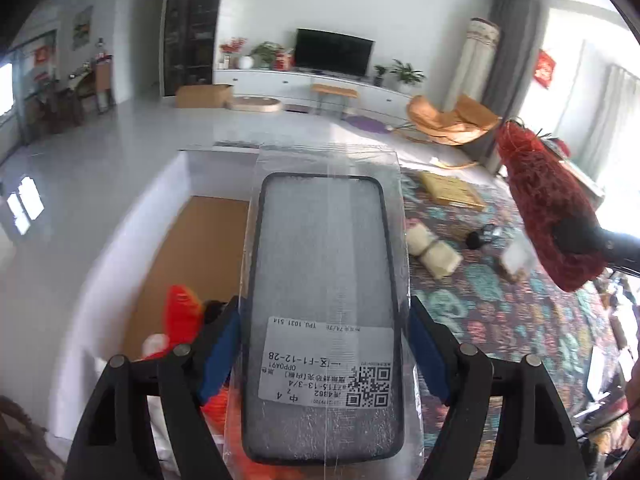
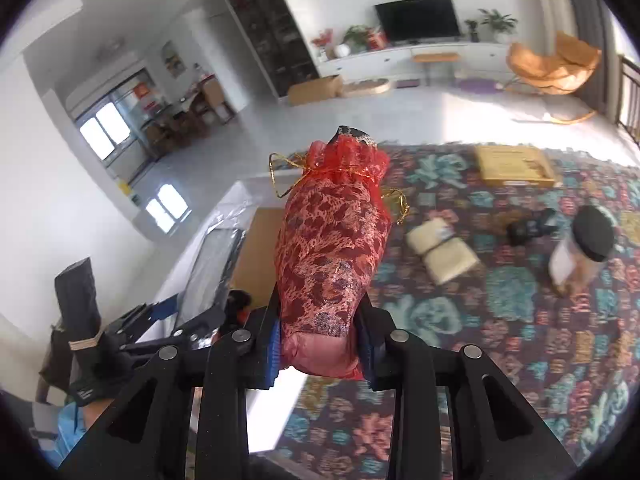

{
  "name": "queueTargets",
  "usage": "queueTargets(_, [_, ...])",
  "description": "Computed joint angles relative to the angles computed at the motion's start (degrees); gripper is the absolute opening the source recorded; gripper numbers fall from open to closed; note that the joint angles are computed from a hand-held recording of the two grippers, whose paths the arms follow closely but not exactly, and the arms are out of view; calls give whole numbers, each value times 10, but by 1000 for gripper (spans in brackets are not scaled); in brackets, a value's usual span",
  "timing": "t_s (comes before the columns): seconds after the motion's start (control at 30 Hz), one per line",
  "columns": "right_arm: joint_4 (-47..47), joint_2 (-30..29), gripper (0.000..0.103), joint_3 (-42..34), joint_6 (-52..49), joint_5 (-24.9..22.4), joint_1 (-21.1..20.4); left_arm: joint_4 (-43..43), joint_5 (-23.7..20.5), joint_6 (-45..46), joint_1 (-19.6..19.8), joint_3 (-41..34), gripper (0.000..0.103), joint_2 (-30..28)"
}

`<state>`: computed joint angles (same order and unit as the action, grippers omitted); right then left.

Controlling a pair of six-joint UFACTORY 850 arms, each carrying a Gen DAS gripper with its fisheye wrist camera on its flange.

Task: Organize soft objects
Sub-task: 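Carry package and red mesh bag over the white box and open both grippers, then move both grippers back over the cloth, then grasp the beige cord-tied roll with the left gripper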

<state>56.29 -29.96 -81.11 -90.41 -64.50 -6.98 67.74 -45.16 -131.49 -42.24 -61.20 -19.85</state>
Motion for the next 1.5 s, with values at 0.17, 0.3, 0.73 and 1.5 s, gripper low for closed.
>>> queueTargets(0.17, [1, 0, 73, 42, 1, -11, 47, -59, -2, -15, 24, 69, 94, 29])
queueTargets(0.3, [-7, -23, 73, 34, -20, -1, 25, -16, 11, -72, 22, 91, 94, 29])
queueTargets(0.73, [135, -182, 73, -35, -145, 393, -72, 76, 63, -29, -15, -62, 95, -64])
queueTargets(1.5, [242, -201, 82, -39, -206, 412, -100, -380, 161, 509, 61, -494, 95, -389])
